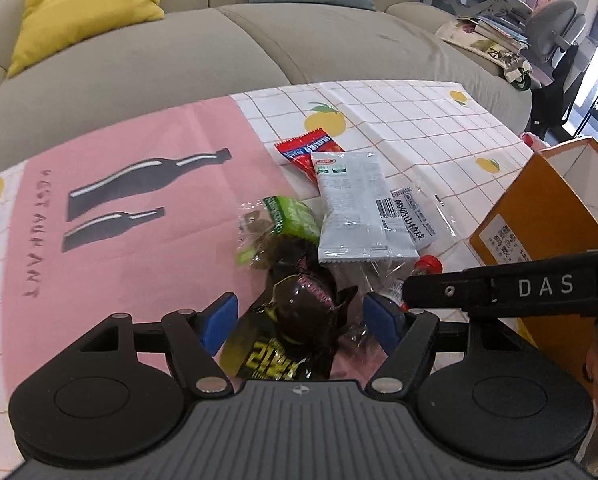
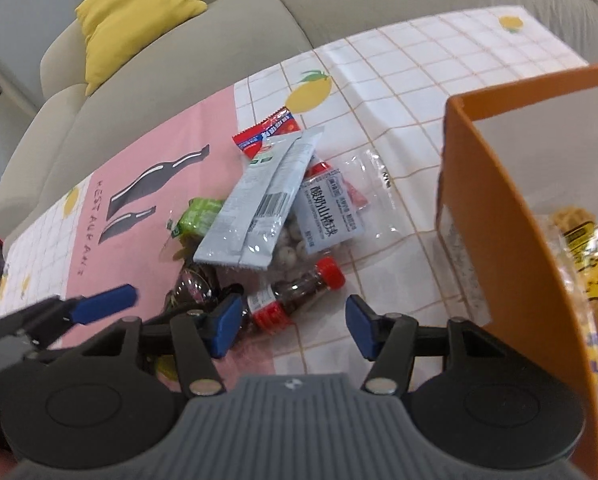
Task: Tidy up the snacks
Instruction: 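Grasp the dark chocolate-bean bag with the left gripper while the right grasps the red-capped bottle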
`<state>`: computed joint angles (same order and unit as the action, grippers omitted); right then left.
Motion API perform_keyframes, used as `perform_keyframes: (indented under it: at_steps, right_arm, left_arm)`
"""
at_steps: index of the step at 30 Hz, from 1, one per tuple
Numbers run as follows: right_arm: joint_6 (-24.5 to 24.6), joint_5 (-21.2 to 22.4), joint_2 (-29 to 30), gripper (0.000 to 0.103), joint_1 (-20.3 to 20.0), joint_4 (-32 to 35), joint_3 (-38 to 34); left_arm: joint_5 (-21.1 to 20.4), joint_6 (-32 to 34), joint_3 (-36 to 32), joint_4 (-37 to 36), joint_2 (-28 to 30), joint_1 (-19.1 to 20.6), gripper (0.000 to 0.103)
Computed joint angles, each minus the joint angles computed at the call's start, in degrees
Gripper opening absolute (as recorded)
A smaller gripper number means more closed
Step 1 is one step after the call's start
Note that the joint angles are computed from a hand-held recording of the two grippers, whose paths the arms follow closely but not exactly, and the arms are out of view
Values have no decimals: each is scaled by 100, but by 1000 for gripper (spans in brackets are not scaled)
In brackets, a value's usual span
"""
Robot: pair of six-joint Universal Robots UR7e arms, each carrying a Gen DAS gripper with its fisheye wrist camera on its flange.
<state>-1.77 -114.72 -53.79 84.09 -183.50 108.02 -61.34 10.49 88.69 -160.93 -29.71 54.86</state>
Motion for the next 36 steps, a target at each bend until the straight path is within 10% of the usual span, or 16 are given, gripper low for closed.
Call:
perform_keyframes:
  at_steps: [16,36]
  right_arm:
    - [51,-162,301,40,-19,430,-375]
    - [-2698,-44,-483,33,-109,-189,1221]
  left_arm:
    - [204,109,92,-294,175,15,66]
    - [761,-2918,1749,715,-964,-608,49]
